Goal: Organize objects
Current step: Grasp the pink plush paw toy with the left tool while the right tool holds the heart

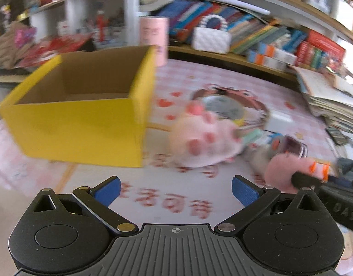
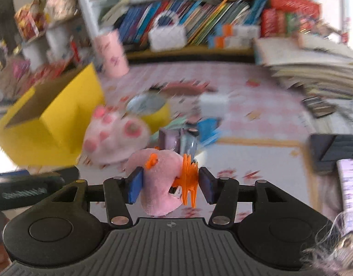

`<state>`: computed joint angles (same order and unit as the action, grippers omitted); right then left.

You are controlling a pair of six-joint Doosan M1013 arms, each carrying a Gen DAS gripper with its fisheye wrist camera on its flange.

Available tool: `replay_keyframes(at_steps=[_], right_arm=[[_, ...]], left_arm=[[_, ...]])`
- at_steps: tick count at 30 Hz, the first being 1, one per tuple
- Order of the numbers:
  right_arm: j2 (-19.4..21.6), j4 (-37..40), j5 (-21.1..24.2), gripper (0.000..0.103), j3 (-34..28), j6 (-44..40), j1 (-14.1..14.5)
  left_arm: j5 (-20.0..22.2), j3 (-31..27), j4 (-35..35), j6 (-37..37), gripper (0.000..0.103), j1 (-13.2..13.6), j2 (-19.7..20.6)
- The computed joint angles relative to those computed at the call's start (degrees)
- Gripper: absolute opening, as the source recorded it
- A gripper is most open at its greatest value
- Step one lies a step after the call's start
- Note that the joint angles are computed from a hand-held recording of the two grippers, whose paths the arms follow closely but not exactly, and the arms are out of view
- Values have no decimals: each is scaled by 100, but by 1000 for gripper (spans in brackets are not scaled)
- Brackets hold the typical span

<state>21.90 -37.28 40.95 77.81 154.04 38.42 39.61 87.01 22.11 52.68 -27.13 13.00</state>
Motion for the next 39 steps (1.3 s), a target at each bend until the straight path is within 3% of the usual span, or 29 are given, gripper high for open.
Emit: replay_keyframes(at_steps=[9, 14, 17, 20, 23, 28, 39], right_arm=[[-446, -1759, 507, 49, 574, 2099, -2], [-540, -1720, 795, 49, 703, 2367, -56], [-562, -1611, 827, 49, 739, 2381, -87], [-571, -1610, 781, 49, 769, 2382, -113], [-554, -1523, 661, 49, 757, 2303, -166], [-505, -1315, 376, 49, 701, 1945, -243], [-462, -898, 182, 49, 664, 1386, -344]], left_arm=[[-250, -349, -1244, 1601, 103, -176, 313], [-263, -472, -1490, 2064, 101, -264, 439], [-240, -544, -1104, 1664, 94, -294, 496], [-292, -529, 438, 124, 91, -404, 505], [-88, -616, 1319, -713, 91, -433, 594], [735, -996, 1538, -1009, 91, -410, 918], [858, -1275, 1503, -1335, 102, -290, 1223]])
